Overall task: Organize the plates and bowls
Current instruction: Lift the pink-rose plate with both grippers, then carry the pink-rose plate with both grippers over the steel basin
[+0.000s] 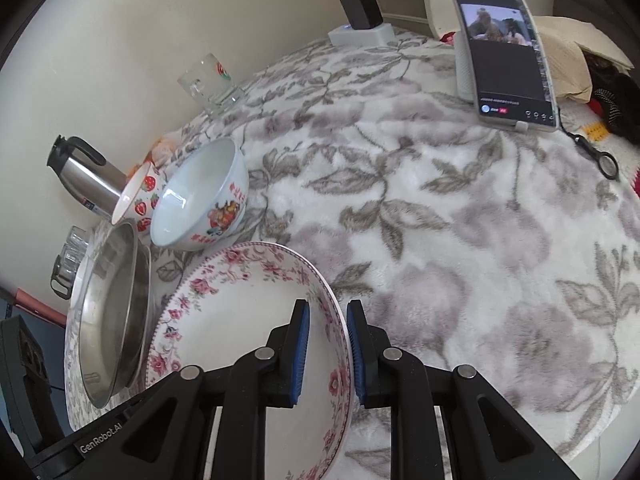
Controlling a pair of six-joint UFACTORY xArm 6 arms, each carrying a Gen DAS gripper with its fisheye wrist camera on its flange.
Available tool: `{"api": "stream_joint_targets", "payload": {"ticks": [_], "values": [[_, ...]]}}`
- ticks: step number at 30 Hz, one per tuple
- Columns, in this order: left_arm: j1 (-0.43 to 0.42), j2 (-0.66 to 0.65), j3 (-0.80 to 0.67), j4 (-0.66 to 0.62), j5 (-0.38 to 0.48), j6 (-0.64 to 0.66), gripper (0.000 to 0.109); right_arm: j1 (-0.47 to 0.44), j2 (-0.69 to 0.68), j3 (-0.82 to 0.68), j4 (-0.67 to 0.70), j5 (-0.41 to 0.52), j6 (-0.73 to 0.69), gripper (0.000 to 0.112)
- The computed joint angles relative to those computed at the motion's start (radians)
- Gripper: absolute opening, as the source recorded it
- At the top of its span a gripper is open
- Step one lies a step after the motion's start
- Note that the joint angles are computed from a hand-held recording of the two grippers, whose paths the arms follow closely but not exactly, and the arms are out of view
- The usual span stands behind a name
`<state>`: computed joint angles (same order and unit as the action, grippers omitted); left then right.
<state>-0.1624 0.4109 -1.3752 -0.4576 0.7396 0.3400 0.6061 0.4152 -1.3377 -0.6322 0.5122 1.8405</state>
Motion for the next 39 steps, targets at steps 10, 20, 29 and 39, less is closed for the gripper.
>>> {"api": "stream_joint_targets", "payload": {"ticks": [10, 20, 29, 39], "values": [[-0.011, -0.036, 0.026, -0.054, 0.016, 0.066, 0.024, 0.001, -0.068, 0.067, -0.099, 0.005, 0.132, 0.021], [-0.021, -0.092, 0.053, -0.128, -0.010, 0.160, 0.024, 0.014, -0.131, 0.109, -0.262, 0.025, 0.308, 0.021], [-0.007, -0.140, 0.063, -0.225, -0.036, 0.251, 0.024, 0.040, -0.151, 0.078, -0.405, 0.072, 0.412, 0.021], [0.040, -0.138, 0.024, -0.268, -0.024, 0.283, 0.024, 0.060, -0.089, -0.026, -0.411, 0.084, 0.394, 0.021]]}}
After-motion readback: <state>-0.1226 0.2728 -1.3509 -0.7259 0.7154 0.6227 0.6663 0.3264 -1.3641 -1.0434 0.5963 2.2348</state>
